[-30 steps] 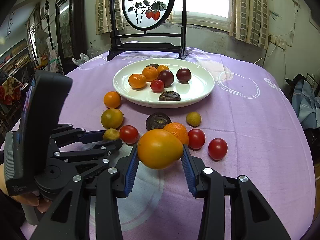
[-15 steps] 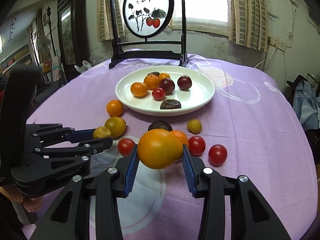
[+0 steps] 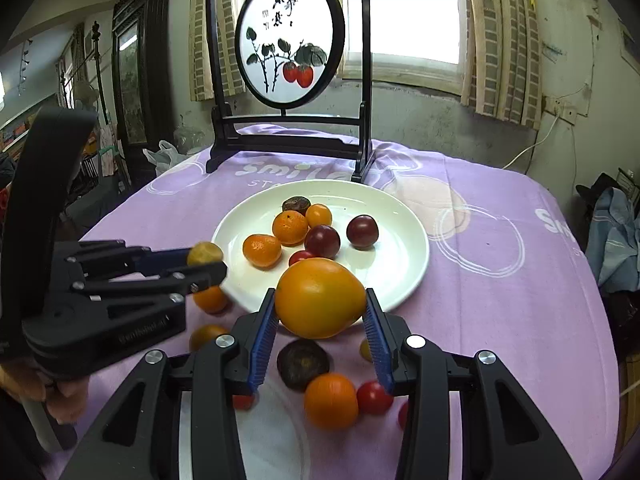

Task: Organize fruits
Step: 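Carry both fruits onto the white plate and open both tools, then move both open tools back toward the loose fruits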

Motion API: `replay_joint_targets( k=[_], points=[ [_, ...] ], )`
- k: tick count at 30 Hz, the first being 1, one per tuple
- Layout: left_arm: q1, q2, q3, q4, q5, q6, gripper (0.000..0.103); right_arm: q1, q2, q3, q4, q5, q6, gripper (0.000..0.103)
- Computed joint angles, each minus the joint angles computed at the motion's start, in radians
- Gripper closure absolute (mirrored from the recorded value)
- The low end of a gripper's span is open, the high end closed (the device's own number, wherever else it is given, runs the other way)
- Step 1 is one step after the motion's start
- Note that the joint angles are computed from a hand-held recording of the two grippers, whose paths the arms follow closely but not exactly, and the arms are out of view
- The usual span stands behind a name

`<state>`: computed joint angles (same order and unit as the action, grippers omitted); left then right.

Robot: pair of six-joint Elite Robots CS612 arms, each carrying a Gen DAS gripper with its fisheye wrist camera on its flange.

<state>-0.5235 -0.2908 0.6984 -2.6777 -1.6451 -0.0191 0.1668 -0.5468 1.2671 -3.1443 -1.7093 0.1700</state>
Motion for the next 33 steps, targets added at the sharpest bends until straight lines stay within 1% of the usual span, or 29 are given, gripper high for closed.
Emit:
replay_joint_targets(
  k=[4, 9, 11, 12, 14, 16, 17, 19, 22, 24, 25, 26, 30, 32, 33],
  points=[
    [-0.004, 0.068, -0.132, 0.112, 0.013, -0.016, 0.075, -0.012, 0.038, -0.082, 0.090, 0.001, 0.014, 0.060],
    [-0.009, 0.146, -0.283, 0.223, 0.036, -0.023, 0.075, -0.032, 0.079, -0.163, 0.199, 0.040, 0.065, 0.060],
    [-0.010, 0.169, -0.327, 0.247, 0.045, -0.029, 0.064, -0.037, 0.091, -0.185, 0.227, 0.061, 0.085, 0.060],
    [-0.011, 0.175, -0.339, 0.254, 0.057, -0.035, 0.062, -0.040, 0.094, -0.190, 0.235, 0.072, 0.097, 0.060],
    [-0.008, 0.176, -0.341, 0.253, 0.057, -0.052, 0.050, -0.040, 0.093, -0.185, 0.222, 0.069, 0.114, 0.058],
    [-0.004, 0.167, -0.322, 0.239, 0.047, -0.065, 0.045, -0.042, 0.086, -0.165, 0.191, 0.080, 0.116, 0.056],
    [-0.003, 0.157, -0.302, 0.228, 0.047, -0.070, 0.045, -0.043, 0.082, -0.155, 0.182, 0.082, 0.119, 0.056],
    [-0.003, 0.124, -0.235, 0.180, 0.046, -0.068, 0.044, -0.044, 0.071, -0.131, 0.159, 0.085, 0.126, 0.055],
    [-0.004, 0.068, -0.124, 0.118, 0.054, -0.073, 0.038, -0.046, 0.047, -0.080, 0.119, 0.099, 0.142, 0.050],
    [-0.005, 0.028, -0.044, 0.066, 0.050, -0.068, 0.036, -0.046, 0.028, -0.039, 0.087, 0.095, 0.149, 0.049],
    [-0.005, 0.011, -0.008, 0.041, 0.050, -0.064, 0.034, -0.045, 0.020, -0.019, 0.071, 0.096, 0.150, 0.049],
    [-0.007, -0.009, 0.033, 0.015, 0.054, -0.058, 0.031, -0.044, 0.010, 0.004, 0.055, 0.093, 0.151, 0.049],
    [-0.011, -0.072, 0.166, -0.074, 0.054, -0.047, 0.029, -0.040, -0.021, 0.079, 0.018, 0.082, 0.151, 0.049],
    [-0.013, -0.096, 0.217, -0.105, 0.053, -0.044, 0.024, -0.034, -0.035, 0.112, 0.003, 0.066, 0.149, 0.049],
    [-0.013, -0.107, 0.244, -0.123, 0.051, -0.050, 0.024, -0.031, -0.042, 0.131, -0.008, 0.060, 0.146, 0.049]
  ],
)
